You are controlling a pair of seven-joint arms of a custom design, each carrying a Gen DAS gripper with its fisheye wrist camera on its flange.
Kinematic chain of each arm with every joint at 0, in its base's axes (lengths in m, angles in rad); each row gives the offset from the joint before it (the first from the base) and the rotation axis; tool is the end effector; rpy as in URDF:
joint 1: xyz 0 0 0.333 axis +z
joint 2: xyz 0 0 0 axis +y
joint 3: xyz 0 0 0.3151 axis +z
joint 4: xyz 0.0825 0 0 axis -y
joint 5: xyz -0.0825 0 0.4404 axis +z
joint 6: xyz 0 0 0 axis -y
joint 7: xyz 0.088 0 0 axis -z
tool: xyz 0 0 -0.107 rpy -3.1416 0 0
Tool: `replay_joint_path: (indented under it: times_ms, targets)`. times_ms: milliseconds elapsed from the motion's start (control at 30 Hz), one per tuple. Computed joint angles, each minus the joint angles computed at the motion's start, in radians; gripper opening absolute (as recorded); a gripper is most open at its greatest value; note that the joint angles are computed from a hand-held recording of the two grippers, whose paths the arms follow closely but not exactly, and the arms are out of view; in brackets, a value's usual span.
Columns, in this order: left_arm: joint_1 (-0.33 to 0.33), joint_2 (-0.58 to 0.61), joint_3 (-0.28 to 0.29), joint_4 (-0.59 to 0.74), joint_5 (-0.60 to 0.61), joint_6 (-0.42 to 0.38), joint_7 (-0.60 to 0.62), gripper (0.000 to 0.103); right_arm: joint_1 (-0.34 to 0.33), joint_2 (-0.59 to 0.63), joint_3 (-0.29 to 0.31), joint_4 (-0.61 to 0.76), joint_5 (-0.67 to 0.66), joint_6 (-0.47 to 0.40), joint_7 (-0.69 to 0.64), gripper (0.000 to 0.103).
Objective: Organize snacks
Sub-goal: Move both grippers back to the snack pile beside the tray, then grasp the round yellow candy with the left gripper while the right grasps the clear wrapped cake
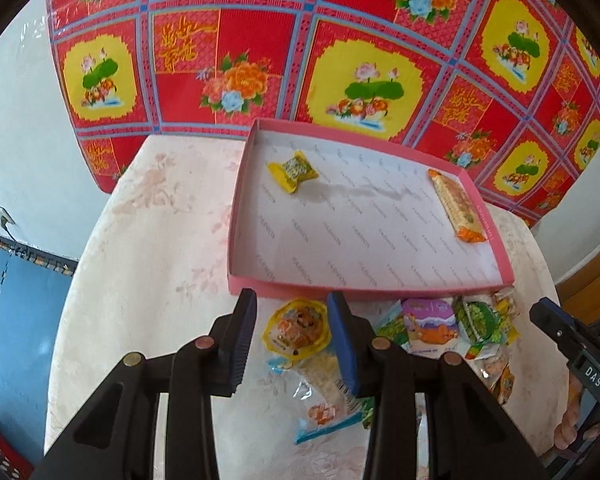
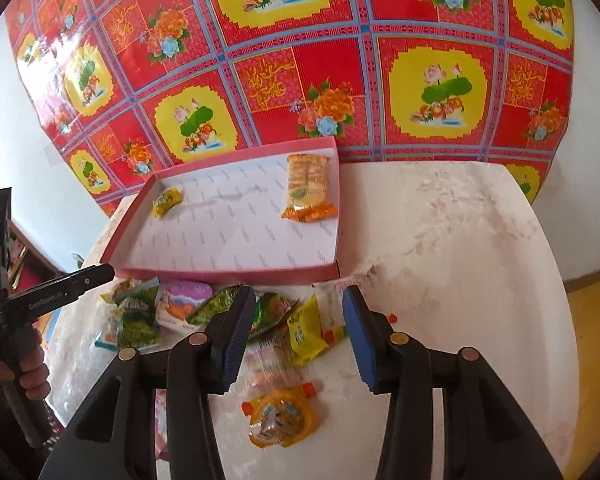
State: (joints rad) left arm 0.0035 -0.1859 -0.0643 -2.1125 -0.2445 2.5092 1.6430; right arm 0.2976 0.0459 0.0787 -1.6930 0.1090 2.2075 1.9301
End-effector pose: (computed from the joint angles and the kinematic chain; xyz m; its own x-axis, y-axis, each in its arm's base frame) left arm 0.5956 -0.0362 0.5405 -0.0342 -0.9837 0.1766 -0.8364 -0.0685 -0.5438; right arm 0.6237 0.2493 0.5962 0.0258 -0.9649 -0.2613 -0.9215 0.0784 -0.3805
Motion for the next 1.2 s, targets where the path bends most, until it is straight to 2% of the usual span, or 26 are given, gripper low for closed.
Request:
replay_joint_path:
  times_ms: [333,767,833,867,900,1200]
  targets:
    - [-0.003,0.01,-0.005,-0.005,0.004,-0.022,0.006,0.038,-0.006,-0.017,-0.003,-0.036,0.024,-0.003,0.004,0.046]
    - [0.005,0.02,-0.011,-0.033,0.053,0.027,-0.022,0.038,-0.012,-0.015,-0.006,-0.047,0.027,-0.014,0.01,0.046]
    - [0.004,0.019,-0.01,-0.038,0.057,0.038,-0.016,0.036,-0.013,-0.014,-0.007,-0.048,0.023,-0.017,0.016,0.046]
    - [0.002,0.017,-0.01,-0.041,0.055,0.042,-0.009,0.029,-0.013,-0.013,-0.007,-0.048,0.022,-0.019,0.018,0.046]
    - [0.002,0.016,-0.01,-0.045,0.06,0.047,-0.007,0.028,-0.014,-0.012,-0.007,-0.048,0.022,-0.021,0.019,0.046]
    - [-0.003,0.01,-0.004,-0.059,0.042,0.066,0.023,0.026,-0.015,0.004,-0.009,-0.042,-0.007,-0.03,0.037,0.046]
